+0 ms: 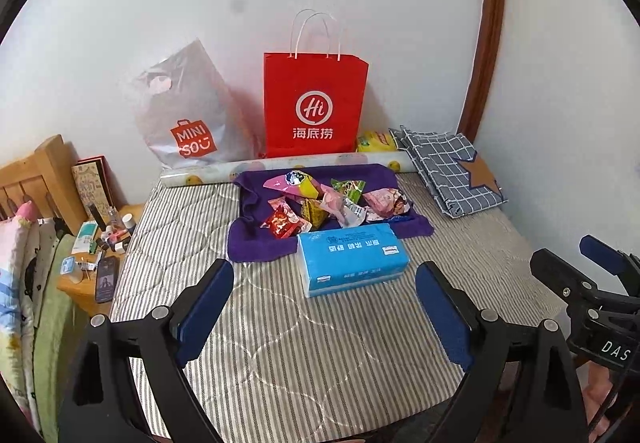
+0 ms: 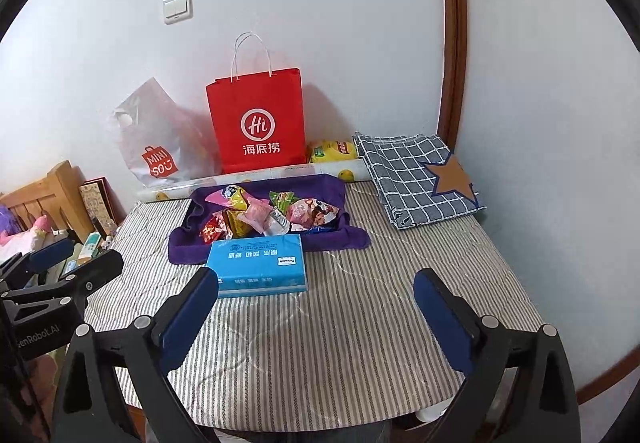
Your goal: Organize snacks
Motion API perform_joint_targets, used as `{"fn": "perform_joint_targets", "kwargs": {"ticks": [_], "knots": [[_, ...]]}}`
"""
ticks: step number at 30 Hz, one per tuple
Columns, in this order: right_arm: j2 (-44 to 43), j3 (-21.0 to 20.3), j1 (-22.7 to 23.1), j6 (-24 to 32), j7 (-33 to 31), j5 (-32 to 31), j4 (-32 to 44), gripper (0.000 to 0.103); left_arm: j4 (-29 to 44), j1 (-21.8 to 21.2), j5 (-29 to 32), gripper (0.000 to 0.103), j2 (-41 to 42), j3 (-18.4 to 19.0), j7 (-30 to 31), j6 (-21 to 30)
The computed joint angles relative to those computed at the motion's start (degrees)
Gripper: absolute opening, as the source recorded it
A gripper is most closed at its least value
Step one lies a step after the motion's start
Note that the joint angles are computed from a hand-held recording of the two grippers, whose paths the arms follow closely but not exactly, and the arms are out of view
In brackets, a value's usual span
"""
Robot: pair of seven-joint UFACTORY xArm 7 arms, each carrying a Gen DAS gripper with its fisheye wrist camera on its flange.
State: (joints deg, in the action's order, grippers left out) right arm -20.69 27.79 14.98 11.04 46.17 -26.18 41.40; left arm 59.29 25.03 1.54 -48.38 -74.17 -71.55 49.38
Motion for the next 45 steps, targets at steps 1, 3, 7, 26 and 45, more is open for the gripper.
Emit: {"fn": "perform_joint_targets", "kwargs": {"ticks": [1, 3, 7, 26, 45], "knots": [[-0.3, 0.1, -0.1, 0.0, 0.1, -0.1, -0.1, 0.099, 0.0, 0.0, 0.0, 0.092, 0.0, 0.0, 0.0, 0.1], [-0.7, -0.1, 0.1, 0.0, 0.1, 0.2, -0.4, 0.099, 0.0, -0.1, -0.1, 0.092, -0.2, 0.1, 0.0, 0.2], [-0.9, -0.3, 0.4, 0.4, -0.2, 0.7, -0.5, 0.099, -0.3, -0.5, -0.2, 0.092, -0.3, 0.4, -0.3, 0.2], [-1.0, -0.1, 0.2, 0.7, -0.1, 0.8, -0.6, 0.099, -0.2, -1.0, 0.4, 0.092, -0.3, 0.6, -0.9, 1.0], [-1.7, 0.0, 0.0, 0.6, -0.5, 0.9, -0.8, 0.099, 0.3, -0.6, 0.5, 0.092, -0.5, 0.5, -0.3, 0.9]]}}
